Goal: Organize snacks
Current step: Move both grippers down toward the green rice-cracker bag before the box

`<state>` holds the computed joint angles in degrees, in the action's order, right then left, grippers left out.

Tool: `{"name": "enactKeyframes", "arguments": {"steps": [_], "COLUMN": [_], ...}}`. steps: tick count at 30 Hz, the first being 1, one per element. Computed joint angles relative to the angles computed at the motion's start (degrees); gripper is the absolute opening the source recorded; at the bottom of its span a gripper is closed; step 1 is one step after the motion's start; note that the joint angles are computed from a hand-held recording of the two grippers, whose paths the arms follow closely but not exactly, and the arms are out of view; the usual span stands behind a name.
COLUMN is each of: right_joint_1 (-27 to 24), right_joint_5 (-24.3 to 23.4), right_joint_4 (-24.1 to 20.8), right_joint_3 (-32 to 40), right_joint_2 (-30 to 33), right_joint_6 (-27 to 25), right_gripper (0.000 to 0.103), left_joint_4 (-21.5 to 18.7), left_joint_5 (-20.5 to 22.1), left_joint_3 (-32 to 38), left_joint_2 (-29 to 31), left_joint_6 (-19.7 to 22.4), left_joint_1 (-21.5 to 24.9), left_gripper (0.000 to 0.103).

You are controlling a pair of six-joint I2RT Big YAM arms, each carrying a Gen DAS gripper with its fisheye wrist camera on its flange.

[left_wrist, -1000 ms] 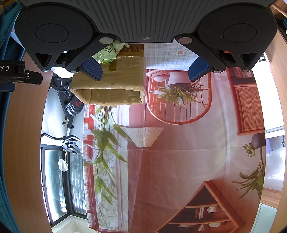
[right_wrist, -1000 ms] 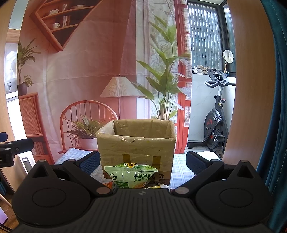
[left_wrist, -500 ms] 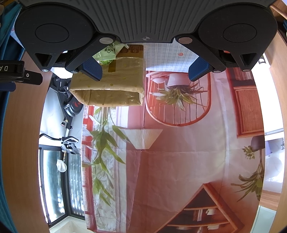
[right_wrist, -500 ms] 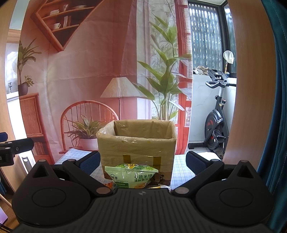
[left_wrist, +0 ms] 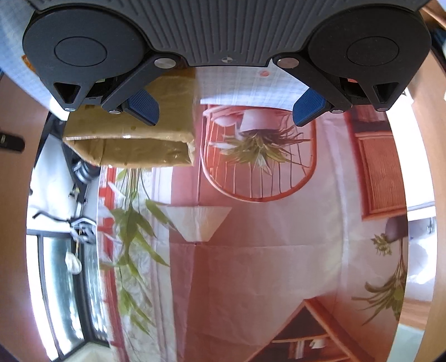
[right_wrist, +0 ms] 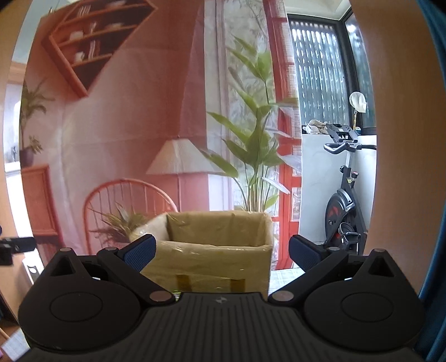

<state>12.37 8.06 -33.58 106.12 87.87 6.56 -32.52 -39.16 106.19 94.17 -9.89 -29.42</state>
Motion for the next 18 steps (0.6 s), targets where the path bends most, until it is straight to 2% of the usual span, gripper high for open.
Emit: {"name": "enactKeyframes", "arguments": {"steps": [2, 5, 9, 13, 16, 18], "right_joint_1": [-0.09, -0.16, -0.39, -0.39, -1.25, -1.52], "right_joint_5": [0.78, 1.38, 0.53, -0.8, -5.4, -6.18], "right_joint_4": [0.87, 2.54, 3.0, 4.19, 2.02, 0.11], "right_joint_3": [-0.37, -1.33, -1.82, -2.99, -2.43, -1.59], "right_joint_2": [1.04, 2.29, 4.07, 5.14, 6.37, 7.54], "right_joint_6": [-1.42, -2.53, -4.1, -6.44, -5.42, -5.7], "right_gripper": [0.103, 0.103, 0.103, 0.103, 0.103, 0.103], "left_joint_4": [1.31, 1.08, 5.44, 9.27, 9.03, 7.47], "left_joint_5": [0.19, 0.95, 4.19, 7.76, 10.03, 11.12], "left_joint_3": [-0.26, 0.49, -1.78, -4.27, -4.11, -3.05], "left_joint_2": [0.67, 2.13, 2.81, 3.51, 4.77, 5.95], "left_joint_6": [-0.05, 0.59, 2.99, 3.61, 4.78, 4.78], "left_joint_1": [0.55, 1.11, 1.67, 2.16, 2.47, 2.66], "left_gripper": [0.103, 0.102, 0.102, 0.101, 0.099, 0.098]}}
